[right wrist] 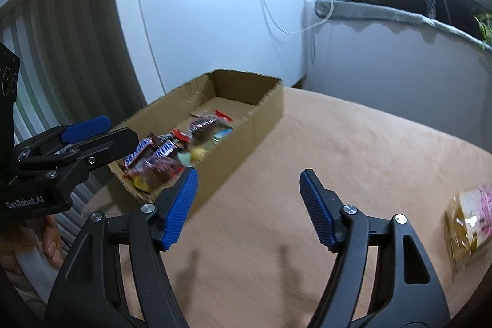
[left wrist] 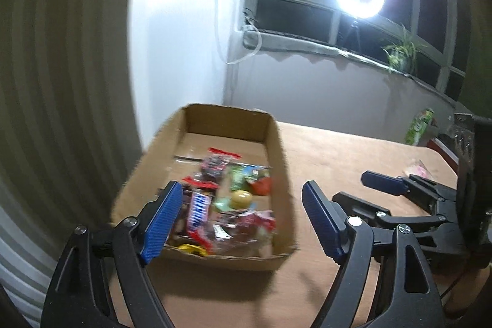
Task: Organize snacks
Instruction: 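Move both grippers back to the bread packet on the table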
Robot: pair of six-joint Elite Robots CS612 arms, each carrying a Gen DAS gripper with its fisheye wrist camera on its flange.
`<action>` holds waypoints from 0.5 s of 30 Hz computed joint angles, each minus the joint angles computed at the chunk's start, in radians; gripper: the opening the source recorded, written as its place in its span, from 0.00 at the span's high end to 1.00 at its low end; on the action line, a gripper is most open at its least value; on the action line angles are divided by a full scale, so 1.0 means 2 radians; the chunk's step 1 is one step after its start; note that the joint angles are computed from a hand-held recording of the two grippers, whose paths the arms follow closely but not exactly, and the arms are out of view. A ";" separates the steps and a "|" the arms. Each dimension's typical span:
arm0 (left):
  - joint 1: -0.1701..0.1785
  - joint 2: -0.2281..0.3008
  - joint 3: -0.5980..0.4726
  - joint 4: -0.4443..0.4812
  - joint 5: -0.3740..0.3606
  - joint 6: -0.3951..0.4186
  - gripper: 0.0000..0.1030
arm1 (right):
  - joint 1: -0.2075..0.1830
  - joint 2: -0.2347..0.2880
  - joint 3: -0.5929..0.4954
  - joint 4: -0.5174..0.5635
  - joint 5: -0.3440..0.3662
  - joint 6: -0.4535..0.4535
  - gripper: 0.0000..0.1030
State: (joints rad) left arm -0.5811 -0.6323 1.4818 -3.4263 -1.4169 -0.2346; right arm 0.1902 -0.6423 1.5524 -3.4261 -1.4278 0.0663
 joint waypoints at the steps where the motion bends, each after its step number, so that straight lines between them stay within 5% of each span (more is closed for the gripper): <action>1: -0.002 0.000 -0.002 0.004 -0.005 0.000 0.22 | -0.002 -0.002 0.005 -0.003 -0.003 0.002 0.31; 15: -0.030 0.009 -0.032 0.069 -0.063 0.015 0.22 | -0.050 -0.028 0.085 -0.079 -0.022 0.057 0.30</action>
State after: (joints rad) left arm -0.6404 -0.6146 1.4177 -3.2891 -1.5430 -0.2045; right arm 0.0902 -0.6980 1.7225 -3.5844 -1.4727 0.1798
